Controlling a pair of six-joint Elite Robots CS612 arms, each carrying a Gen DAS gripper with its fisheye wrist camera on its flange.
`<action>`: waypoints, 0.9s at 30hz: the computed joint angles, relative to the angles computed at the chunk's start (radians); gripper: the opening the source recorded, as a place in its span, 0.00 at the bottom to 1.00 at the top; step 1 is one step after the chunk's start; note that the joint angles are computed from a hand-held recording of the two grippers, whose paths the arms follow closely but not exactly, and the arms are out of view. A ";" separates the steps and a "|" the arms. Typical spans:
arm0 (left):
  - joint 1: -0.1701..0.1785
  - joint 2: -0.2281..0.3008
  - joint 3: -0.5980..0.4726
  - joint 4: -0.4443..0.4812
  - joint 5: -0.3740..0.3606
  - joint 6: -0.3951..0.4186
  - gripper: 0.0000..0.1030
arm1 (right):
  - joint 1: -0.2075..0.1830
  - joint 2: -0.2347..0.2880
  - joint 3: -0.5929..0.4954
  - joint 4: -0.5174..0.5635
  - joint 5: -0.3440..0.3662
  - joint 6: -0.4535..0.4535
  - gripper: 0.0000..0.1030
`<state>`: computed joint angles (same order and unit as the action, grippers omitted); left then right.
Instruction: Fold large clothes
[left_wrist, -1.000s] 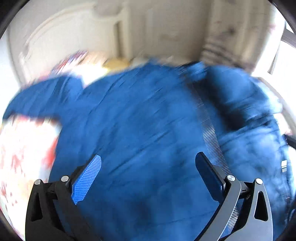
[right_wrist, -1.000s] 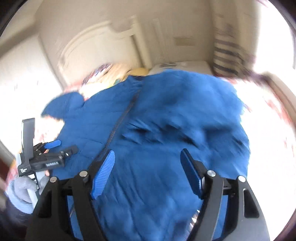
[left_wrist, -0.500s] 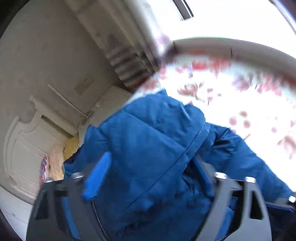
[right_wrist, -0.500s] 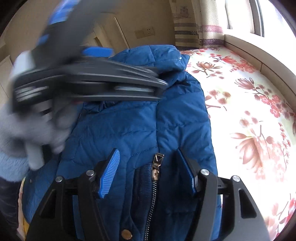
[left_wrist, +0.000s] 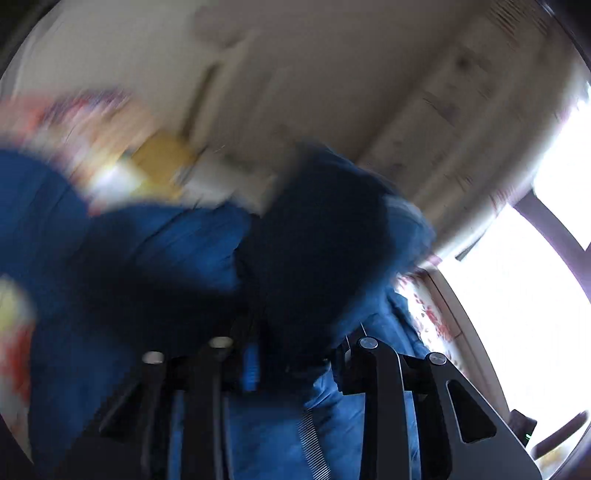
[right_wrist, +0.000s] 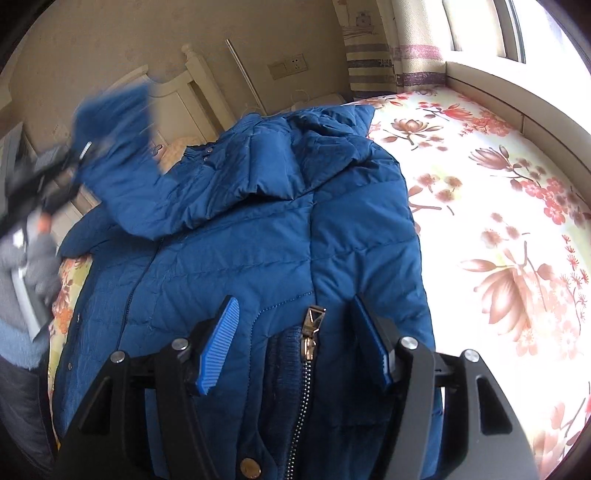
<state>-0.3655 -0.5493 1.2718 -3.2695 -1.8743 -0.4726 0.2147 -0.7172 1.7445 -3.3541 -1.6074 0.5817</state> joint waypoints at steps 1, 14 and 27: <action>0.014 0.001 0.010 0.022 -0.008 -0.014 0.31 | 0.000 0.000 -0.001 0.002 0.001 -0.002 0.61; 0.055 0.063 0.012 0.019 -0.185 -0.091 0.58 | 0.015 -0.029 -0.045 0.123 -0.222 -0.103 0.60; 0.067 0.070 0.030 -0.062 -0.214 -0.140 0.58 | 0.022 0.107 -0.341 0.438 -0.494 -0.486 0.59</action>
